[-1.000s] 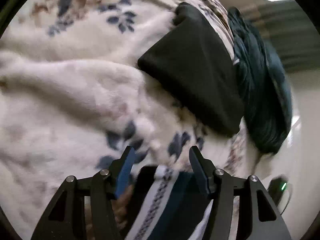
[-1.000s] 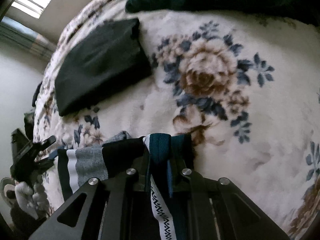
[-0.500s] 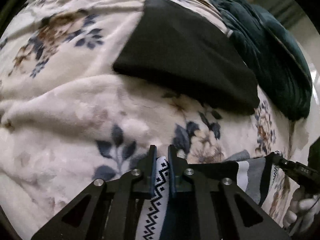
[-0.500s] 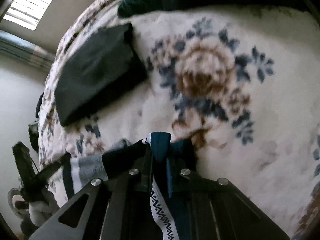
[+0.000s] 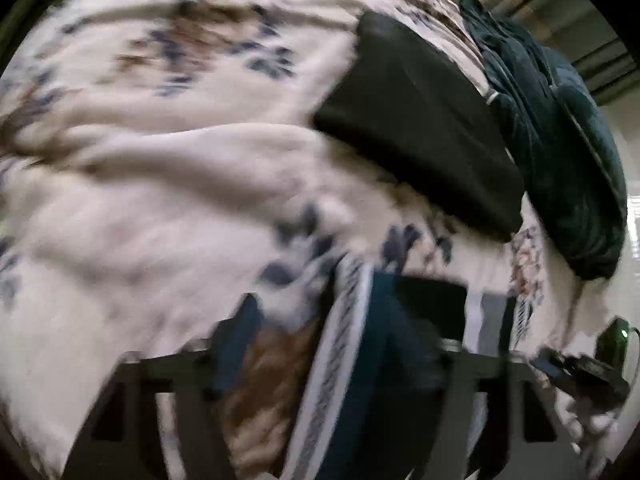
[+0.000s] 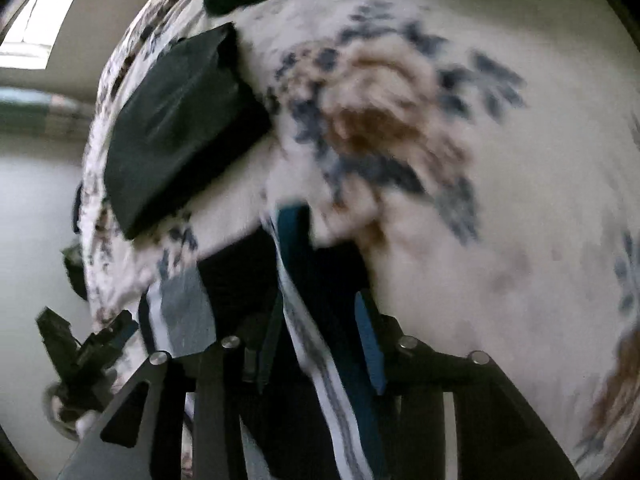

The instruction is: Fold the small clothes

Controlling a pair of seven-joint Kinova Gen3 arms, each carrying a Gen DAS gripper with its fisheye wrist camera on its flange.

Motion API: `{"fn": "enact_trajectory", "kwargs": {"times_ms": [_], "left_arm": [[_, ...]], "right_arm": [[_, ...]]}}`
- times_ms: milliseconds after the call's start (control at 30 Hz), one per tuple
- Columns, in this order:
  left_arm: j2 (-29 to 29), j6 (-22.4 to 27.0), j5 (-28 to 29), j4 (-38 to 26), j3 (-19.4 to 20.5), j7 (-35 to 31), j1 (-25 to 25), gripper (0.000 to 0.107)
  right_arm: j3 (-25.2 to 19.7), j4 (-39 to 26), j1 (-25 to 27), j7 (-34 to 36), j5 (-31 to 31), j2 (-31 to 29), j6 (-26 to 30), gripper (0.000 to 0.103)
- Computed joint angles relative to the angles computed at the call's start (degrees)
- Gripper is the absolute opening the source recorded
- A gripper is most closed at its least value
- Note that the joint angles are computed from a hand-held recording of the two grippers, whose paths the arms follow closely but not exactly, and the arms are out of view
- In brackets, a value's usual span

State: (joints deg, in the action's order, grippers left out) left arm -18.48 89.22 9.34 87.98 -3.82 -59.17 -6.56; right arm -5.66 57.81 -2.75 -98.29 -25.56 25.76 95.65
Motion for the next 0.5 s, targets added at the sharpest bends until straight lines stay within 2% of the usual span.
{"fn": "enact_trajectory", "kwargs": {"times_ms": [133,200,300,333,367,433,500], "left_arm": [[-6.1,7.8,-5.4,0.1,6.9,8.5,-0.9,0.075],[-8.5,10.9,-5.0,1.3,9.0,12.9,-0.9,0.075],[-10.9,14.6,-3.2,2.9,12.5,19.5,-0.2,0.075],[-11.8,16.3,-2.1,2.9,13.9,21.8,-1.0,0.075],[-12.8,17.1,-1.0,2.8,14.5,24.1,-1.0,0.075],[-14.1,17.7,1.7,2.3,16.3,28.4,-1.4,0.075],[-15.5,15.8,5.4,3.1,17.2,32.7,-1.2,0.075]], "right_arm": [[1.0,10.6,3.3,0.9,-1.9,-5.5,2.7,0.04],[-0.4,15.9,4.3,0.2,-0.8,-6.9,2.9,0.04],[2.6,23.6,3.2,-0.6,-2.9,-8.5,1.7,0.038],[3.2,25.8,3.5,-1.2,-3.6,-9.8,0.2,0.015],[3.8,27.2,3.9,-1.8,-3.9,-11.9,-1.2,0.007],[4.0,27.2,3.6,-1.2,-3.2,-14.4,-1.9,0.006],[4.2,25.2,3.0,-0.7,-0.6,-16.9,-1.4,0.006]]}}
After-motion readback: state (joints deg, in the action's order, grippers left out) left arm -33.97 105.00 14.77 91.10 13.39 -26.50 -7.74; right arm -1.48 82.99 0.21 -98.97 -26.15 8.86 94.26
